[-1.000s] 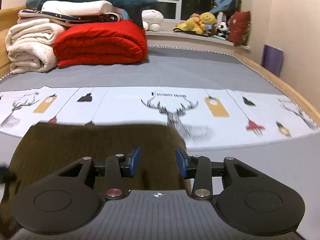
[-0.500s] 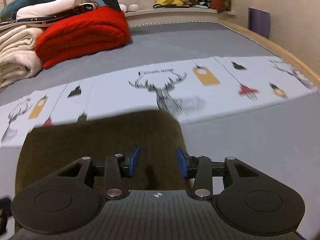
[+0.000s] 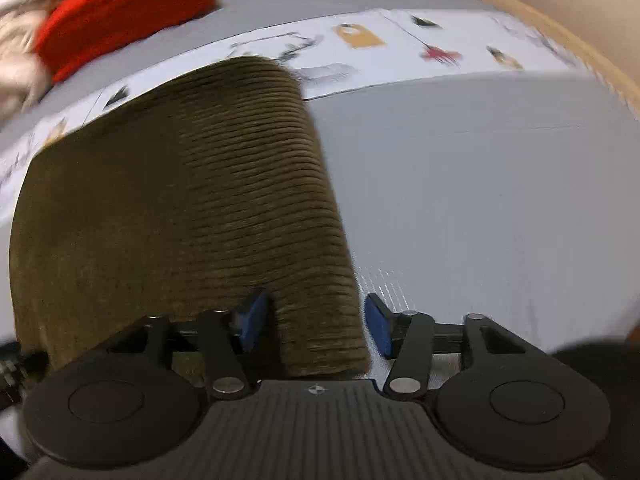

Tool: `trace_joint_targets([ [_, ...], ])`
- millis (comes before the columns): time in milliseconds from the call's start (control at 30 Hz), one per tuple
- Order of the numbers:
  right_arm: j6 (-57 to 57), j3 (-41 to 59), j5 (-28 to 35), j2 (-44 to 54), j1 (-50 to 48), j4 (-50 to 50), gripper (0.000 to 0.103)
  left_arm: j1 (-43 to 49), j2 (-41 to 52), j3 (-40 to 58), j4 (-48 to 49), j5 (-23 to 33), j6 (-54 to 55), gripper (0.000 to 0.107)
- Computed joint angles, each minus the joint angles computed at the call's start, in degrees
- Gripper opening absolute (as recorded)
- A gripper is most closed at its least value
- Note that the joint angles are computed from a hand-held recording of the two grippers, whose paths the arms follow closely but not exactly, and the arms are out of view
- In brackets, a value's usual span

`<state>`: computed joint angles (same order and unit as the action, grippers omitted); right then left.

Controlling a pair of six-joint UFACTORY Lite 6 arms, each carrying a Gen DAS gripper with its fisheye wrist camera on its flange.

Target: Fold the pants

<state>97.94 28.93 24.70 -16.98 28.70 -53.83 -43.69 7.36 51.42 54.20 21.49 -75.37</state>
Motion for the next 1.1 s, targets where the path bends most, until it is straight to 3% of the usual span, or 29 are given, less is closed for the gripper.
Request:
trace_joint_targets([
  [33, 0.2, 0.3, 0.7, -0.5, -0.1, 0.2, 0.061, -0.4, -1.1, -0.7, 1.3, 0.3, -2.0, 0.068],
  [67, 1.5, 0.3, 2.3, -1.6, 0.9, -0.9, 0.061, -1.1, -2.5, -1.6, 4.1, 1.0, -5.7, 0.082],
  [100, 3.9, -0.1, 4.0, -2.8, 2.5, -2.9, 0.062, -2.9, -4.2, -2.8, 7.1, 2.6, -10.3, 0.088],
  [200, 9.0, -3.1, 9.4, -9.0, 9.0, -6.3, 0.074, -8.3, -9.3, -5.3, 13.4, 7.6, -20.0, 0.095],
  [267, 10.8, -3.9, 14.2, -12.6, 14.3, -6.6, 0.084, -13.9, -11.8, -6.2, 17.2, 14.4, -26.2, 0.101],
  [467, 11.1, -3.5, 29.4, -20.5, 29.0, -6.3, 0.096, -28.6, -13.4, -1.7, 12.0, 30.2, -28.3, 0.102],
  [667, 18.2, -1.6, 53.1, -25.8, 51.0, -4.1, 0.102, -35.8, -17.0, -0.8, -1.5, 34.6, -26.9, 0.103],
  [733, 21.4, -1.7, 58.7, -26.9, 57.4, -3.2, 0.102, -35.2, -18.7, -2.3, -2.6, 32.1, -25.1, 0.103],
  [800, 22.2, -2.2, 59.0, -28.5, 59.3, -2.4, 0.102, -30.4, -19.0, -3.6, -2.1, 26.6, -23.0, 0.103],
  [1000, 15.2, -3.1, 43.3, -25.6, 44.0, -1.8, 0.102, -24.7, -12.7, -2.9, -0.1, 23.3, -21.1, 0.103],
  [1100, 14.9, -2.5, 40.7, -22.5, 42.5, -2.1, 0.102, -23.9, -13.1, -3.5, 0.2, 21.6, -20.6, 0.103],
])
